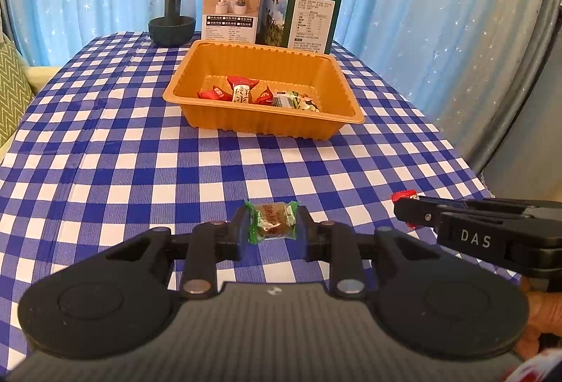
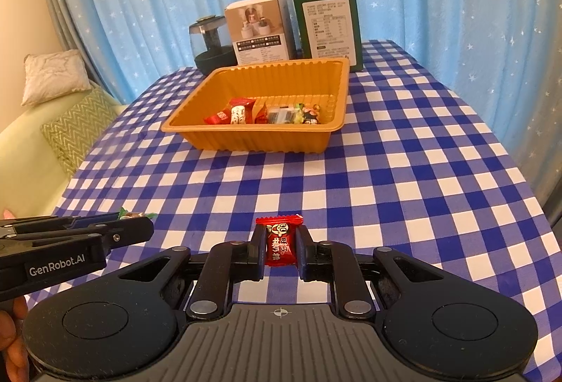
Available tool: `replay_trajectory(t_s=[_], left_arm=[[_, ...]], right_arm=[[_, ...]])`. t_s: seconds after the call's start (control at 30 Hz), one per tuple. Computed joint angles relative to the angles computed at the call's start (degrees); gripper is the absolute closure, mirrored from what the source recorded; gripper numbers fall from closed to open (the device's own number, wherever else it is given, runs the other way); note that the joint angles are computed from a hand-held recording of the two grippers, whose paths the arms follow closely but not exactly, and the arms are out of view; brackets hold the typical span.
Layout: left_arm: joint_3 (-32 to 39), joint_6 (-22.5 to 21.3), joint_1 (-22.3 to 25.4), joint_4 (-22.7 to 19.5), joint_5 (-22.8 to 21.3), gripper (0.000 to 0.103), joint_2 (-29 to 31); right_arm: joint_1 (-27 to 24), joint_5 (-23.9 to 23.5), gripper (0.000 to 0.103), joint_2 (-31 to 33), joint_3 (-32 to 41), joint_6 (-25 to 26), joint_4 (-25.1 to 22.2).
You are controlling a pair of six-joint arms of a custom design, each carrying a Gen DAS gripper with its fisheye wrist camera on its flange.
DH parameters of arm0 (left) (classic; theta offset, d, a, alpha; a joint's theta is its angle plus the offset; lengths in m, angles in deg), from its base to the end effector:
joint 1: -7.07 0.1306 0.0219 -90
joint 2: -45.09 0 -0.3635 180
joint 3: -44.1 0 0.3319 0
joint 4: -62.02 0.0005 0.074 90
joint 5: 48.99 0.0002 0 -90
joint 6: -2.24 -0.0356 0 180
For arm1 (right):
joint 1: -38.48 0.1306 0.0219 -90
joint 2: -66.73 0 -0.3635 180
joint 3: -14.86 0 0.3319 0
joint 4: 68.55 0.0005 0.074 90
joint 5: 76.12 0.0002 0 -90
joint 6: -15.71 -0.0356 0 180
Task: Organize snacks
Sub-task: 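Carry the green candy with the left tool while the right tool carries the red candy into the tray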
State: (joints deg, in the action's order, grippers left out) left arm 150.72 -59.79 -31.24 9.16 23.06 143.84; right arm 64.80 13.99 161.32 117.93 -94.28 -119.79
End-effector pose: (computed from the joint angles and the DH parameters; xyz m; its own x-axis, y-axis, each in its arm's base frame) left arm 0.3848 -0.2907 0.4589 -0.6863 -0.0264 -0.7268 0.1096 0.9842 -0.1393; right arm 0.4122 0.2033 0.4673 -0.7230 0.0237 -0.6904 -0.2074 0.9458 0.2498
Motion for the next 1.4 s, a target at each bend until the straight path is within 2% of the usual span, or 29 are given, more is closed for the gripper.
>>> replay_trajectory(t_s=[0.33,0.6,1.03,1.4], left_arm=[[3.6,-2.2,1.8,0.0,1.7,0.078,2.3],[9.5,-5.5,4.6,-1.1,3.8,0.078,5.8],[25.6,-11.6,11.0,-5.1,6.7,0.078,15.6],[41.3,-14.0,14.3,-10.9,9.2,0.078,25.9]], right_arm=[[-1.6,-0.4,0.085,2.3,3.4,1.2,-1.2],[-3.5,-1.8,0.085,6.9,10.5,3.3,-2.5],[-5.8,-4.6,0.085,19.7,30.7,6.3,-8.4],[-7.0,-6.8,0.085,34.0,54.3,6.9,-18.6]])
